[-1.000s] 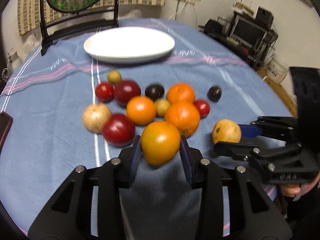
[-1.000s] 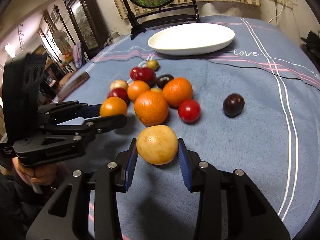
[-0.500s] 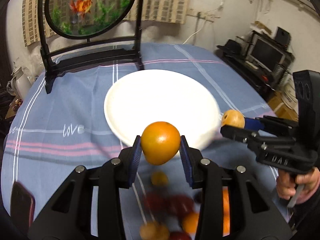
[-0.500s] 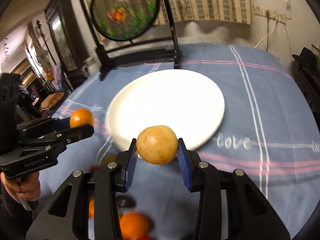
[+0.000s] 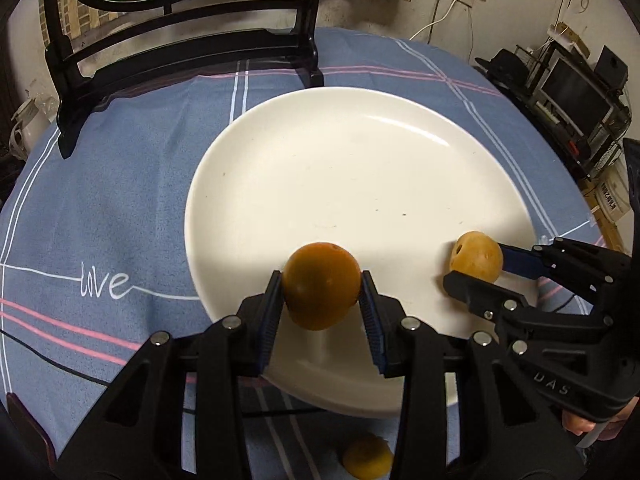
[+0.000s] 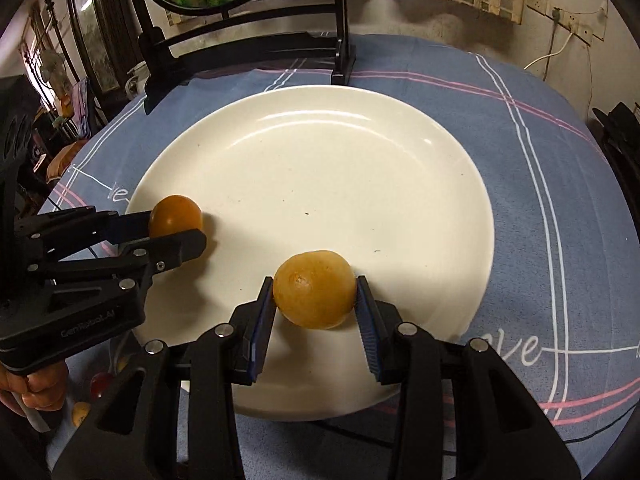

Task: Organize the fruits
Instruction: 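Grasp the orange with the left tool while the right tool carries the yellow fruit to the plate, then release both fruits onto the white plate and withdraw both tools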

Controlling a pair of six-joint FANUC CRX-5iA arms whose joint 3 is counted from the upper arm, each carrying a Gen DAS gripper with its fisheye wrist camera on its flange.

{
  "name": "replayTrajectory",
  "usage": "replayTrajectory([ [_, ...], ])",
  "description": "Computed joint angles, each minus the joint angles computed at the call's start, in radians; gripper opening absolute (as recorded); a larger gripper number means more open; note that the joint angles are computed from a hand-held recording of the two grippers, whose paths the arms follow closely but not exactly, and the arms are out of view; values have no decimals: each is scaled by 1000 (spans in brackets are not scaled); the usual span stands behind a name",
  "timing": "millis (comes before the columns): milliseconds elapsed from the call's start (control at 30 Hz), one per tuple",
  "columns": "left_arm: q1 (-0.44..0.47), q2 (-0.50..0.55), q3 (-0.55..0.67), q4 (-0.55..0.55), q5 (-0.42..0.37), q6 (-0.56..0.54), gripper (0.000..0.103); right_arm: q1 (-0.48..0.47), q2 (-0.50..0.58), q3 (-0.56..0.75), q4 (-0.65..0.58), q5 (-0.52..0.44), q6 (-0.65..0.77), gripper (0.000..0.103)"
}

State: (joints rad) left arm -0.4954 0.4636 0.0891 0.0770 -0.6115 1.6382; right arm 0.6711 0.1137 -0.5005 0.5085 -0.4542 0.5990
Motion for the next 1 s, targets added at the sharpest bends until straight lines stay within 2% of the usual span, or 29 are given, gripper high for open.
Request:
replayTrajectory([
  [67, -4, 6, 12, -17, -9, 10, 39, 5, 2, -1, 12, -7, -4, 44],
  [133, -8, -3, 13, -52, -4, 48, 60, 9, 2, 3, 18, -17, -6, 54],
  [233, -10, -54, -25, -83, 30, 91, 73, 21, -33, -22, 46, -15, -36, 55],
  [300, -11, -112, -75, -96, 59, 99, 80, 35, -102, -97, 141, 14, -128, 59],
  [367, -18, -190, -144, -136, 91, 133, 90, 42, -194, -205, 304, 67, -280, 66],
  [467, -24, -305, -273, -145, 145, 161, 92, 26, -329, -367, 573, 154, -529, 66],
  [567, -37, -411, -404, -190, 209, 243, 97, 6, -440, -491, 812, 201, -755, 66],
  [600, -40, -436, -441, -190, 227, 256, 97, 8, -462, -514, 850, 205, -794, 66],
  [633, -39, -468, -496, -163, 254, 243, 97, 18, -493, -547, 899, 205, -848, 66],
  [700, -35, -517, -605, -48, 318, 144, 97, 41, -537, -596, 967, 207, -929, 66],
  [867, -59, -589, -745, 57, 369, 31, 97, 244, -591, -646, 848, 99, -944, 66],
  [900, -66, -592, -751, 51, 369, 31, 97, 294, -594, -646, 822, 53, -951, 66],
  [1000, -99, -585, -724, -97, 349, 148, 97, 397, -573, -639, 760, -36, -974, 66],
])
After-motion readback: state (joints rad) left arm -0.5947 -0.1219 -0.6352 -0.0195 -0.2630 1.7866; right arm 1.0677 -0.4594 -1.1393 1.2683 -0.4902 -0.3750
